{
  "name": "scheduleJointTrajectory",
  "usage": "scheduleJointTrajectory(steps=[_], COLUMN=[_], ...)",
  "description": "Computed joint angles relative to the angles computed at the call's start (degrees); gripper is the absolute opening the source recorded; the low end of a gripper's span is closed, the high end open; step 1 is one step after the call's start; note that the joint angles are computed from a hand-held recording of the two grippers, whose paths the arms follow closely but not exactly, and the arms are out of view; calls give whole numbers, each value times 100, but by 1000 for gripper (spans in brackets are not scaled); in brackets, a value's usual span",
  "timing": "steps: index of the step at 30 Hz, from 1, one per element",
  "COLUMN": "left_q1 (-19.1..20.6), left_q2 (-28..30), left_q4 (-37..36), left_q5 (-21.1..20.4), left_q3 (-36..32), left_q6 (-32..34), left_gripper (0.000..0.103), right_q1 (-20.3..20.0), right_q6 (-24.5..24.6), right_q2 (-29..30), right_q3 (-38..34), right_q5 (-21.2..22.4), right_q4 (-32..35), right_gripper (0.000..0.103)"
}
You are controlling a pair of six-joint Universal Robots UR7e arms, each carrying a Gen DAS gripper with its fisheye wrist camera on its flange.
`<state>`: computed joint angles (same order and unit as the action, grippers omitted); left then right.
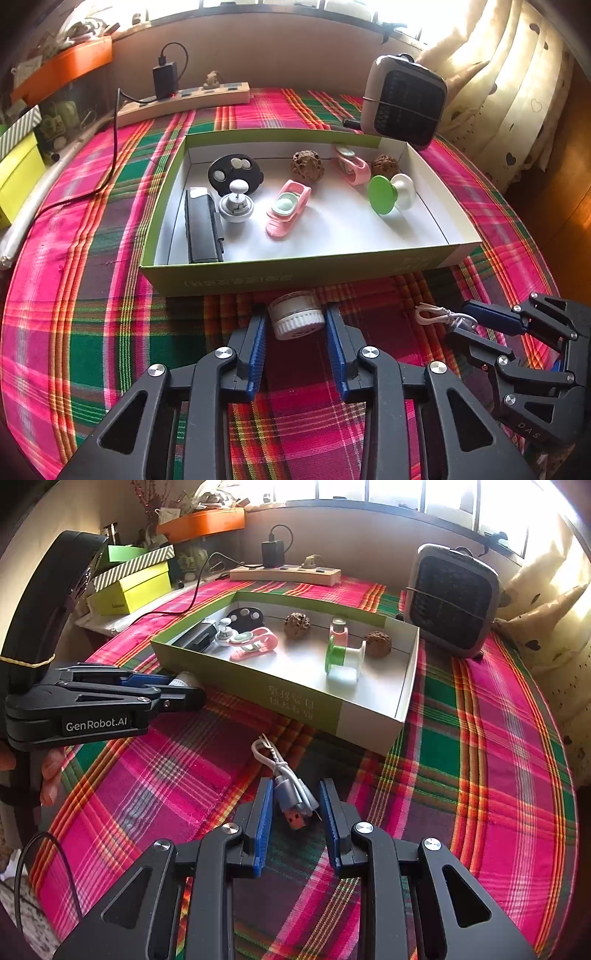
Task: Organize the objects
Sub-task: 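Carry the white cylinder and USB cable over the tray with both tools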
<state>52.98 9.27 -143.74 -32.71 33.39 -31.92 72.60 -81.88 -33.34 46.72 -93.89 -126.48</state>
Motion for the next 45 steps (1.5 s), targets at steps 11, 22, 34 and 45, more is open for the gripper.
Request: scheduleJointTrajectory(steps=[11, 22, 34, 45], left_q1=[-6, -58, -177, -169], left_q2=[2, -41, -158, -131], left_q4=[-15, -142, -450, -557], left_q5=[12, 32, 142, 238], left_q3=[8, 104, 300, 76], left_q6=[14, 112, 360, 645], left_gripper=[28, 28, 28, 28], right_q1=[-9, -10, 9, 125], right_q6=[20, 72, 106, 319], right_q2=[-2, -16, -160, -51], right_q3=[12, 11, 93, -182], right_q5=[21, 37, 249, 414], right_q4=[-14, 38, 148, 215], right_gripper=[27, 27, 27, 27])
